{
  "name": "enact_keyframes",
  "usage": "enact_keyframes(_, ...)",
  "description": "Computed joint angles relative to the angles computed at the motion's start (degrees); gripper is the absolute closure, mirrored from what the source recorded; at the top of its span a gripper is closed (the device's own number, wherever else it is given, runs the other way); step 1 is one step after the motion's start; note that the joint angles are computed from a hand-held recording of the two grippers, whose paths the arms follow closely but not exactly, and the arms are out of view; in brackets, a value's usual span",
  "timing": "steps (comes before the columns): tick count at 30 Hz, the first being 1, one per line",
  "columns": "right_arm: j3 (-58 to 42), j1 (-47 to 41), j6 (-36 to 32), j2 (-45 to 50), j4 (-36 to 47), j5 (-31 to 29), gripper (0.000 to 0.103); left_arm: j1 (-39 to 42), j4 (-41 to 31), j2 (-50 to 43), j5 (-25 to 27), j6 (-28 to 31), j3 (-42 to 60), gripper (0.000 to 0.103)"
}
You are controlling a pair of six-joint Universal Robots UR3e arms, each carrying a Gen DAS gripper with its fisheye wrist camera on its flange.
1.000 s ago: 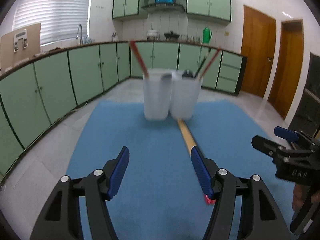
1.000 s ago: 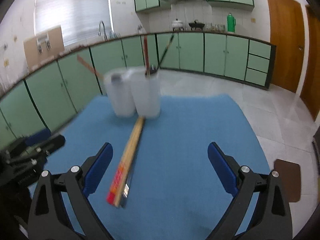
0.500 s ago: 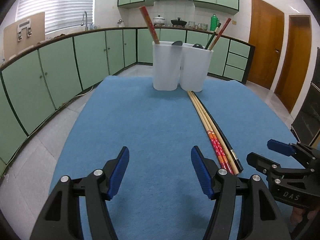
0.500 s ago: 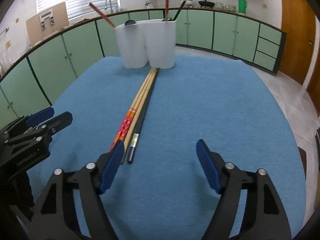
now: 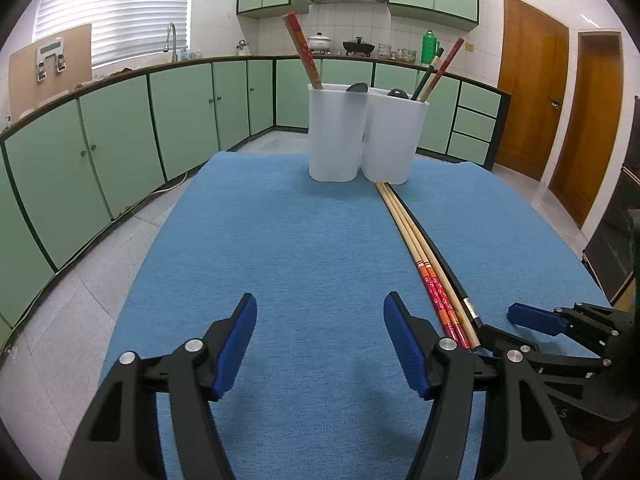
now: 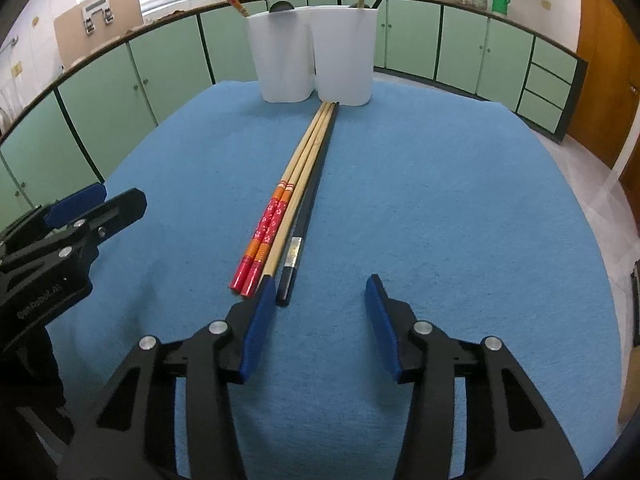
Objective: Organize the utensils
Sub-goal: 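Move both tools back over the remaining chopsticks on the mat, then close the right tool on the black chopstick while the left tool grasps a red-banded chopstick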
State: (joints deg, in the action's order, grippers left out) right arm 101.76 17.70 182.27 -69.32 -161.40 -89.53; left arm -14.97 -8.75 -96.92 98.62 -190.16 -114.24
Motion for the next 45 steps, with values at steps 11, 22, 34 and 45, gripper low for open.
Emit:
enact_keyframes(11,-0.4,0.3,-1.1,0.4,0.5,-0.6,0.067,-0.3,-1.4,-0.7,-0.4,0.4,1.2,0.038)
enact_keyframes(22,4.6,-3.8,-1.2,-3.4,-1.4,1.2,0.097,-2.9,-4.1,-3.1,-3.3,-1.2,4.9,0.038)
enact_keyframes(34,8.9,-8.8,-3.0,-5.9,-3.6,6.4,0.093,-6.6,-14.8,-9.4,-2.4,-1.1,14.6,0.038)
enact_keyframes(45,13.9,-13.5,-6.6,-9.5,-5.5,12.5,0.069,-6.3,-17.3,-8.9,1.2,-6.2,14.9,0.037)
